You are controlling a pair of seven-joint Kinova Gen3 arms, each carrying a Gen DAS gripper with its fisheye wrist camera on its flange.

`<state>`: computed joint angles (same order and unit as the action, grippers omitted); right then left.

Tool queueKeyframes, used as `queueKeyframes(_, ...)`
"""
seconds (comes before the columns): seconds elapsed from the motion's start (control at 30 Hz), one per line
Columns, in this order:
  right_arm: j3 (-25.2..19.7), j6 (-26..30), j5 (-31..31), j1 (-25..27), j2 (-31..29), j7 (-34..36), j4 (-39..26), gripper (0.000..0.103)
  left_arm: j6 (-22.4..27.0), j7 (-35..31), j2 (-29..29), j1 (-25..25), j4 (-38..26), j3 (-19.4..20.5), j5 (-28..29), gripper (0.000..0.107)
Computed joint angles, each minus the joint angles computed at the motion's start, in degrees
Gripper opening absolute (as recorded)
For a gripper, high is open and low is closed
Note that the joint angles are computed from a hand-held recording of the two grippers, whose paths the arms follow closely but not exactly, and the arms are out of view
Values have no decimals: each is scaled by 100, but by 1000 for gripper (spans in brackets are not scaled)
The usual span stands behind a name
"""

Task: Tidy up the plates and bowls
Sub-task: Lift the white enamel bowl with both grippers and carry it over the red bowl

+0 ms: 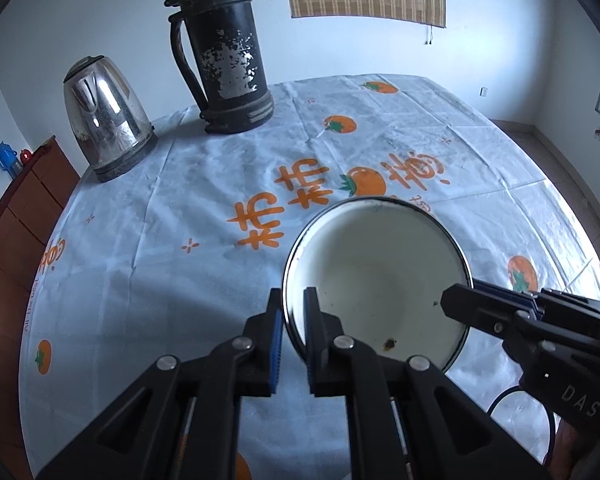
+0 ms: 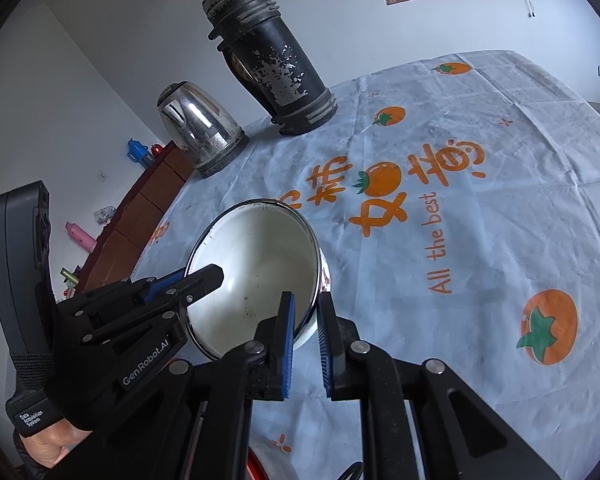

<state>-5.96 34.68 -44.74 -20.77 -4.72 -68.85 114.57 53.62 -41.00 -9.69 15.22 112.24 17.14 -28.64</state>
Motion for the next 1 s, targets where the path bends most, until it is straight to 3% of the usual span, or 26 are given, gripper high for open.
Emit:
queueKeyframes(0.57, 74, -24, -287, -32, -82, 281, 99, 12, 28, -7, -146, -75, 49, 54, 59, 7)
queueKeyframes(1.0, -34, -315, 165, -269, -612, -300, 341, 12, 21, -271, -697, -222, 203, 165, 439, 7)
